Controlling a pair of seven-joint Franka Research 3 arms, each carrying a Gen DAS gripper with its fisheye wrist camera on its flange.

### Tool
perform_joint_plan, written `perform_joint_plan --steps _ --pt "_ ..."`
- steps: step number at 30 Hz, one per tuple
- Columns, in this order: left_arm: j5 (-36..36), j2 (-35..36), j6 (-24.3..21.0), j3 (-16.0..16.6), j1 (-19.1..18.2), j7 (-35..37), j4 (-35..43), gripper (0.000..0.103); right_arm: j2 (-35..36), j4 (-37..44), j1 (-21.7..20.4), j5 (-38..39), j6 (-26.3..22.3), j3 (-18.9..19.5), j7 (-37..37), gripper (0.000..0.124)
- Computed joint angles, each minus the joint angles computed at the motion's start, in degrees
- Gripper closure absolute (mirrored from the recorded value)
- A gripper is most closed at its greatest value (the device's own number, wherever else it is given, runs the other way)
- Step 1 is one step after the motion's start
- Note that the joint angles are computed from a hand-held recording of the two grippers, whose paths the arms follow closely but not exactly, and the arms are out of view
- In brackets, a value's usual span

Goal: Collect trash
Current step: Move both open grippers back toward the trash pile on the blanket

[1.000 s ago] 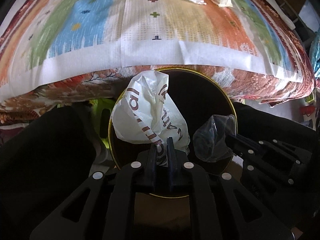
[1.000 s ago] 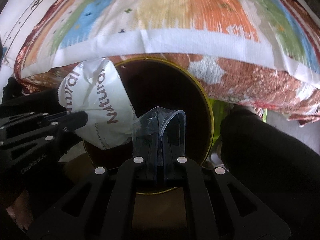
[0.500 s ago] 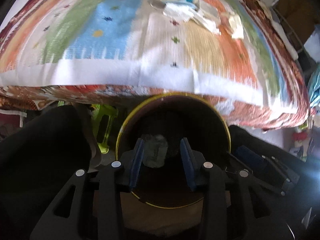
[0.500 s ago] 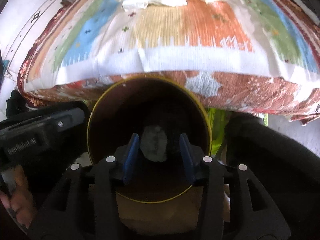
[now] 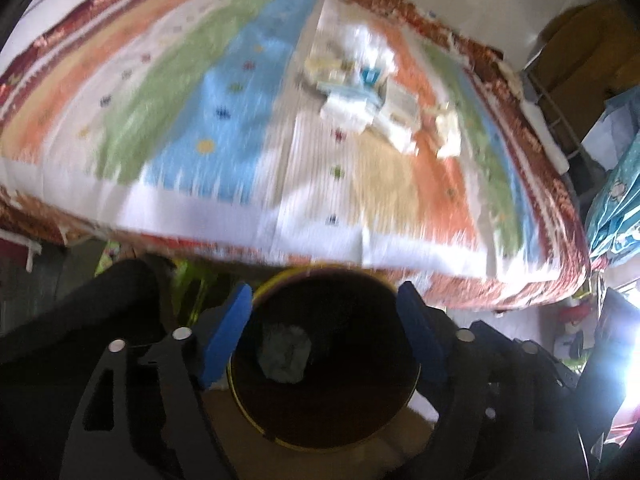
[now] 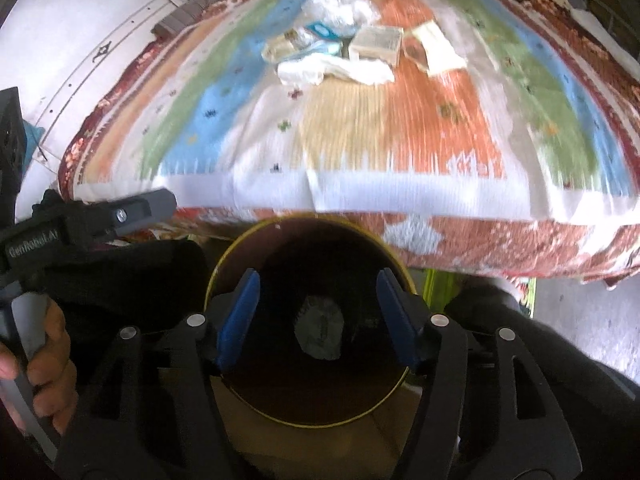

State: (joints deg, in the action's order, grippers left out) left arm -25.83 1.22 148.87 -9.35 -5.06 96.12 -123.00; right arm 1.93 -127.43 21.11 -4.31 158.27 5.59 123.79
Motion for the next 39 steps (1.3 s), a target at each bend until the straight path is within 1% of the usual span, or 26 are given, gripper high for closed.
perform_joint_plan --steps 2,3,6,8,10,16,19,24,27,29,31,34,36,39 --pt "-0.47 0.32 0.22 0.16 0.24 0.22 1.02 0.024 -0.17 0.21 -0.18 1.58 0.59 0.04 -1.80 0.062" --pt "-0.97 0.46 0.21 0.24 0.43 0.24 1.55 0.021 -0.22 0.55 -0.23 1.60 0.70 0.01 -2.42 0.060" --pt "-2.00 1.24 0.38 0.22 0.86 0.58 3.10 0.009 -0.45 1.58 -0.32 -1.96 0.43 -0.25 -1.62 0.053" --pt "-1.57 1.98 0.34 0.16 1.14 0.16 4.34 0.006 -0.58 1.98 -0.50 -2.37 0.64 -0.27 -1.99 0.048" --pt "-1.01 2.58 0.55 -0.03 1.37 -0.46 5.29 0.006 -0.47 2.64 -0.73 -1.95 0.79 -0.30 -3.08 0.043" --pt "2.70 5.86 -1.53 -0.55 2.31 -2.18 10.86 0.006 0.52 5.65 -1.21 -3.06 0.61 -0.81 -5.75 0.030" --pt "3.48 7.50 -1.91 -1.12 3.04 -0.94 13.88 0.006 1.35 7.93 -1.52 -6.08 0.51 -1.64 -4.96 0.030" --pt "5.73 12.02 -3.75 -1.98 3.95 -0.07 20.85 0.006 3.75 11.56 -2.14 -4.92 0.72 -2.56 -6.47 0.030" --pt "13.12 15.34 -4.35 -1.46 2.91 -1.56 25.18 0.006 5.25 14.03 -2.41 -2.78 0.45 -2.79 -9.25 0.030" --pt "16.79 16.96 -3.90 -1.11 2.47 -3.68 27.14 0.006 6.33 15.98 -2.07 -3.74 0.18 -3.48 -9.64 0.030" --pt "16.74 18.37 -4.87 -2.03 3.35 -3.75 29.09 0.006 7.13 17.30 -1.85 -4.03 -0.06 -3.96 -10.14 0.030" --pt "15.12 21.42 -8.49 -3.38 4.65 -3.45 33.62 0.006 8.69 19.43 -2.18 -1.83 -0.54 -4.12 -11.69 0.030" --pt "14.89 23.26 -8.91 -3.68 4.89 -3.67 35.90 0.006 9.75 20.64 -2.57 0.45 -0.89 -4.07 -13.16 0.030" --pt "16.27 25.72 -8.85 -3.27 4.50 -5.56 38.87 0.006 11.16 22.46 -1.69 -1.08 -1.95 -5.12 -13.21 0.030"
